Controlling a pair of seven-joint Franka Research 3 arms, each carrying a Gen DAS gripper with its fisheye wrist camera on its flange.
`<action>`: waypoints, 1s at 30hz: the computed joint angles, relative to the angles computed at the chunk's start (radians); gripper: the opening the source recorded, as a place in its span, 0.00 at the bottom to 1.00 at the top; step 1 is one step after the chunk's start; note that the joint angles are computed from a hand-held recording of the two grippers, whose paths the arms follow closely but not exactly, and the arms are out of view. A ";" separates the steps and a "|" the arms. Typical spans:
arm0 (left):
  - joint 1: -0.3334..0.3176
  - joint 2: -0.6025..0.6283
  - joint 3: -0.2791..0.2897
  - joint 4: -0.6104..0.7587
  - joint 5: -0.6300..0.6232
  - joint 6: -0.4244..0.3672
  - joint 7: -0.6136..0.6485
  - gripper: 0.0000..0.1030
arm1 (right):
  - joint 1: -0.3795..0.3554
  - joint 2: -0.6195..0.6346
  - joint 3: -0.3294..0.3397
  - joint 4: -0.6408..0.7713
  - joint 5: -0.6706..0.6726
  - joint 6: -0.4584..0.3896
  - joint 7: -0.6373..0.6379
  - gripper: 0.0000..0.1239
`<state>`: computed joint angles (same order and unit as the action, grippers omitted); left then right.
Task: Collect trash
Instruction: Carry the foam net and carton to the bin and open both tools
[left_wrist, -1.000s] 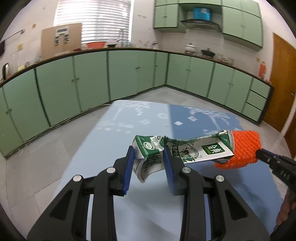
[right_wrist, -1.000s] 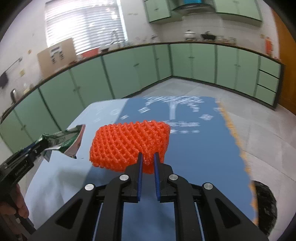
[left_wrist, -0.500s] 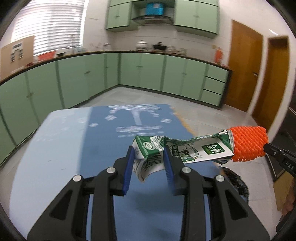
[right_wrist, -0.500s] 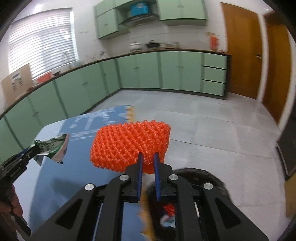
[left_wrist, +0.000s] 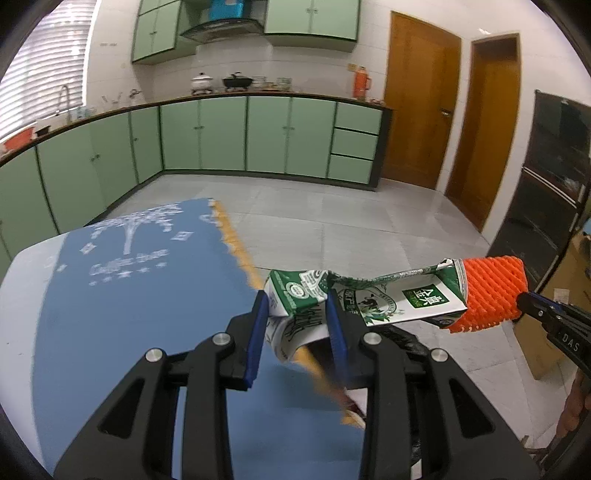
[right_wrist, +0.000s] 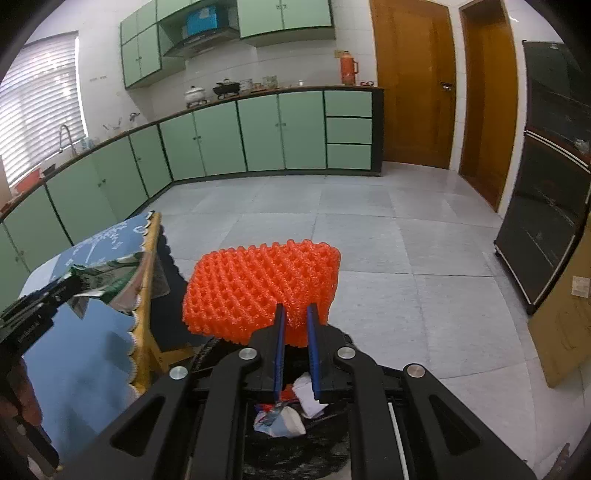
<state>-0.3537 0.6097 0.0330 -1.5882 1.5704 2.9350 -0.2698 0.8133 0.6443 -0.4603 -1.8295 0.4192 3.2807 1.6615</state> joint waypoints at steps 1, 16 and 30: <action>0.001 0.013 -0.006 0.015 -0.013 0.003 0.018 0.29 | 0.008 -0.001 -0.013 -0.007 0.003 0.003 0.001 0.09; -0.058 0.141 0.042 0.146 -0.339 0.072 0.363 0.56 | -0.002 0.017 -0.041 -0.018 0.054 0.000 0.018 0.09; -0.150 0.080 0.181 0.066 -0.335 0.090 0.267 0.58 | -0.105 0.045 0.082 0.051 -0.023 -0.060 0.025 0.14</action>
<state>-0.5038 0.6895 0.2142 -1.5225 1.2353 3.0248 -0.0029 0.7086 0.6893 -0.3787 -1.7783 0.3965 3.2203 1.6863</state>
